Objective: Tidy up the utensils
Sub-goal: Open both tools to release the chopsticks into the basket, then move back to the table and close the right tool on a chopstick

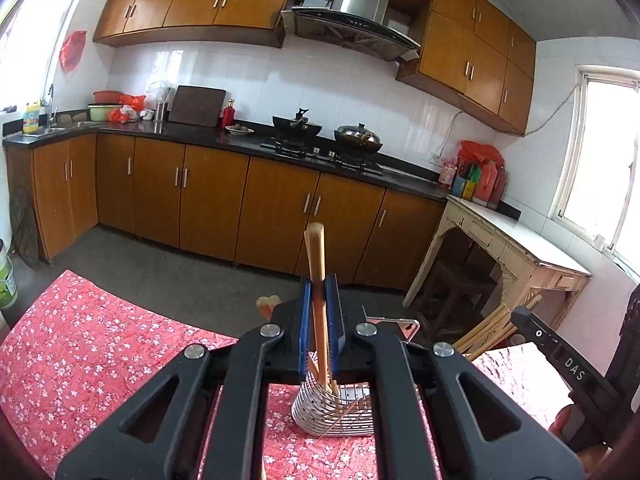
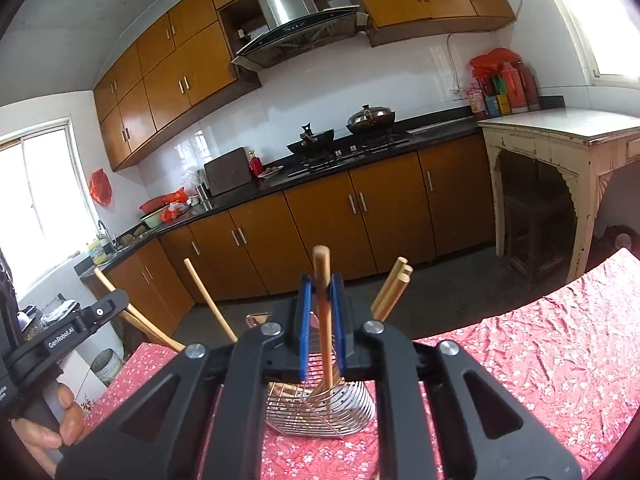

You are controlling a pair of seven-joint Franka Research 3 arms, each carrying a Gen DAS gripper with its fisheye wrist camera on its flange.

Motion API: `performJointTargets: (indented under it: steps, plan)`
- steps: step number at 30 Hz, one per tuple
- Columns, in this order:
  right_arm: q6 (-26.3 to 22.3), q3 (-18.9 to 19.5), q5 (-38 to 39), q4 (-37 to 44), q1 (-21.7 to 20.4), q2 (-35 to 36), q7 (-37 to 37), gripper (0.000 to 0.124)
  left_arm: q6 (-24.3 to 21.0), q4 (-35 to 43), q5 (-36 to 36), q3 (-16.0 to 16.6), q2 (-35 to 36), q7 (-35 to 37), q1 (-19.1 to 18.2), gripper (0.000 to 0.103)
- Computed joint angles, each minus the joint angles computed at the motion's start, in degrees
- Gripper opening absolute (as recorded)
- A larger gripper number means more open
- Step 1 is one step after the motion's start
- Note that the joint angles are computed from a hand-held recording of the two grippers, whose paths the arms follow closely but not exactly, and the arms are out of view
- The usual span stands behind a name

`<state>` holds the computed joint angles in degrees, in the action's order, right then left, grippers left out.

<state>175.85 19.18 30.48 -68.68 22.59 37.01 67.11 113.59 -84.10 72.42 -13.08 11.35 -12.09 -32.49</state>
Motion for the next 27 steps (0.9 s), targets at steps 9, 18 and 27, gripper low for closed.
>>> performJointTargets:
  steps: [9,18,27]
  plan:
    - [5.90,3.17,1.85,-9.45,-4.01,-6.17,-1.31,0.025,-4.80,-0.66,1.55,-1.27,-1.93,-0.91,-1.46,0.028]
    - [10.53,11.24,3.30,-22.64,-12.47,-13.79,-3.65,0.025,-9.34,-3.11,1.69,-3.44,-4.55,-1.71,-2.46,0.028]
    - [6.56,2.43,1.94,-34.91,-7.04,-19.36,1.12,0.028,-12.82,-10.50,-3.66,-6.42,-7.78,-4.04,-1.72,0.033]
